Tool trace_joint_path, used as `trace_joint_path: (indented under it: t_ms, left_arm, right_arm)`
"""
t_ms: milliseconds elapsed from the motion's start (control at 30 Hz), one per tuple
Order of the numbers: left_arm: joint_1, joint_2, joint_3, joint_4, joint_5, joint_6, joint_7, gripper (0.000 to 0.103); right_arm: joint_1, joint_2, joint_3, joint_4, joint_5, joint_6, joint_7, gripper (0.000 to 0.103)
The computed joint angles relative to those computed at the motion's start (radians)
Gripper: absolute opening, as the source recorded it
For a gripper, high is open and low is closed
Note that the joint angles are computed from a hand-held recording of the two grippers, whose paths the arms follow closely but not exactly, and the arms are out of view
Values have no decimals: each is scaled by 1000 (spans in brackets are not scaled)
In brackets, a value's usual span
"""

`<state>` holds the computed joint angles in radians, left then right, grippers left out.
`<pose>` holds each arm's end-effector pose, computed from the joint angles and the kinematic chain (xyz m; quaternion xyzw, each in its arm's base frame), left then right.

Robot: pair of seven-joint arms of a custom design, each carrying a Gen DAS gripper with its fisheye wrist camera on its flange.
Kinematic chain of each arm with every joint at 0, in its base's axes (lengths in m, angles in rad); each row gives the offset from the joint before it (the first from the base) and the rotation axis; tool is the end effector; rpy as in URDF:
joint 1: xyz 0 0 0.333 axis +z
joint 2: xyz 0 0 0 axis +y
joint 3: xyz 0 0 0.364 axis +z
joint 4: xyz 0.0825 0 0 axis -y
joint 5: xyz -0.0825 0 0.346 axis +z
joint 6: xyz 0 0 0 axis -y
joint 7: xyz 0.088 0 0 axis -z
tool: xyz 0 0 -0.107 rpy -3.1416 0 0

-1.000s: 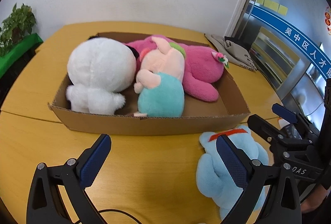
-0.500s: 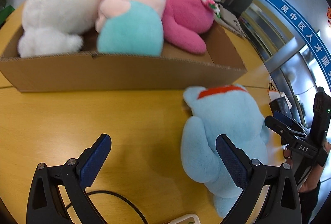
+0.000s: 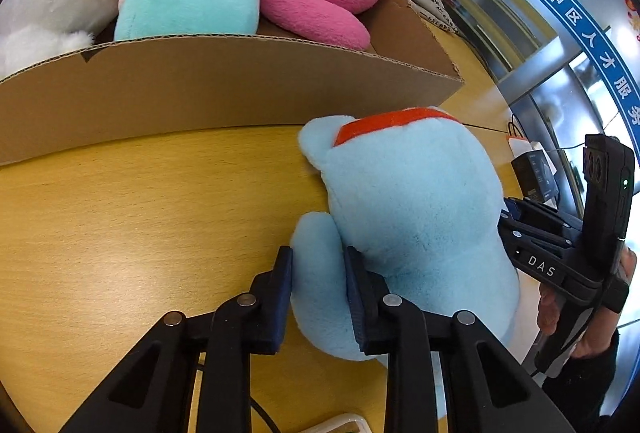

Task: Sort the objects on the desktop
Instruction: 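Close both grippers on the light blue bear and lift it, then lower the light blue bear into the box beside the pink pig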

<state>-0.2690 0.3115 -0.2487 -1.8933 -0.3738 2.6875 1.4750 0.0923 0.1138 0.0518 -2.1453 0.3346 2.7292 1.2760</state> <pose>0.5728 -0.2927 0.4645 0.6459 -0.7099 0.2792 0.0289 0.5645 0.0684 0.4721 -0.7375 0.6268 -0.1066 0.2278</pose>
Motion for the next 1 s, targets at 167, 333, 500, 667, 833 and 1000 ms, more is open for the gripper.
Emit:
trace_joint_path:
  t_ms: [167,333,500,667,833,1000]
  left_arm:
    - [17,-24,1,-31,-23,12,15,24]
    - [28,-35,0,-46,-34,8,32,25]
    - [-13,-33,31,-36,64,-1,3,25]
    - [-17,-53,37,-43,107,6,-38,18]
    - [-8,-95,43,-31,138,55,-40,17]
    - [-22,-70,86,99,272,85,-88,17]
  right_arm:
    - [0,-10,-8,-11,26,-21,3,61]
    - [-8,-11,1,3,68,-78,-47,69]
    - [20,-13,1,0,31,-88,-41,26]
    - [36,-54,5,-24,54,-43,-65,23]
    - [57,-91,1,-10,136,11,-133,21]
    - [76,-69,-6,104,168,84,-195,21]
